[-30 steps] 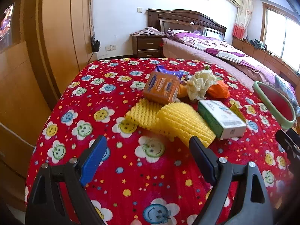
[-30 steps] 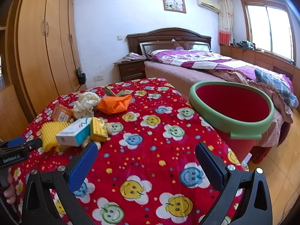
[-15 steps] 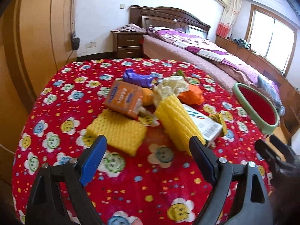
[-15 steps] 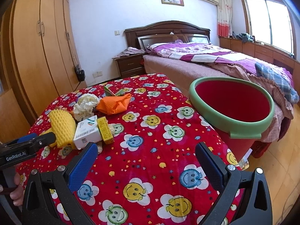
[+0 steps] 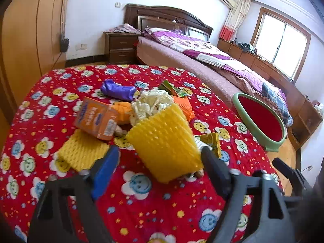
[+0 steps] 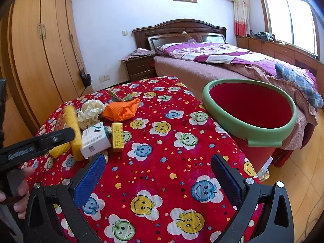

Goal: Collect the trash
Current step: 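Grasp the yellow foam net with the left gripper while the right gripper grasps the small yellow box, then lift and carry the foam net and yellow box over the green-rimmed bucket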

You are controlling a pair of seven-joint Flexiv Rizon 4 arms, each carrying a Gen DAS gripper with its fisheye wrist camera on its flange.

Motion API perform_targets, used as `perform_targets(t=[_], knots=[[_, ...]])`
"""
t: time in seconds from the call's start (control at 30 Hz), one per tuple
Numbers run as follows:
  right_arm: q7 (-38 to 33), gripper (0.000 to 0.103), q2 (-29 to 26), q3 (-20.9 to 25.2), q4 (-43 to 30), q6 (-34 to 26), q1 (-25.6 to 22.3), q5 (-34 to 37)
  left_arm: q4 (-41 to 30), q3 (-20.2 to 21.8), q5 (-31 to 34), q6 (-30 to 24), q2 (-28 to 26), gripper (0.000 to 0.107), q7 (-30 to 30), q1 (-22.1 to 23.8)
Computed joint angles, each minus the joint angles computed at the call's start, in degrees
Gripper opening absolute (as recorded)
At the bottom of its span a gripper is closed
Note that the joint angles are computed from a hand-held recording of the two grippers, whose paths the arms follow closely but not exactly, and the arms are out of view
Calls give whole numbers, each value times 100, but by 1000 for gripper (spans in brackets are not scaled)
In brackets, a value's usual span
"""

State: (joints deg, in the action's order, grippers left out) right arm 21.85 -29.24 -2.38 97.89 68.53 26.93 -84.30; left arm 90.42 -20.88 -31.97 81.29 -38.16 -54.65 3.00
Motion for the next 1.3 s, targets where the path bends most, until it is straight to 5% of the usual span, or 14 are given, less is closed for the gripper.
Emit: perform_targets(t=[0.27,0.57,0.73,0.97,1.13,1.3], knots=[[13,103,-31,-16,-1,115,-50,115,-686,526,121,-819,-358,69,-532,-371],[-516,102,-253,-55,-291,322,3,750,-789,119,-365,-1212,-464,44,-178,-48],[-1510,86,-553,-11,-680,160,167,1817,-787,-43,-718,-1335,-474,31,170,81],[-2871,57,-1067,114,-1432,-187,346,3114,-581,-439,-1386,-1175,-410,28,1176,271],[-3428,37,-1243,94,-1666,-292,456,3831,-636,-384,-1626,-1191,-421,28,1480,185],[-3665,28,-1216,-61,-1579,-113,560,4358,-636,-258,-1755,-1174,-391,28,1499,74]])
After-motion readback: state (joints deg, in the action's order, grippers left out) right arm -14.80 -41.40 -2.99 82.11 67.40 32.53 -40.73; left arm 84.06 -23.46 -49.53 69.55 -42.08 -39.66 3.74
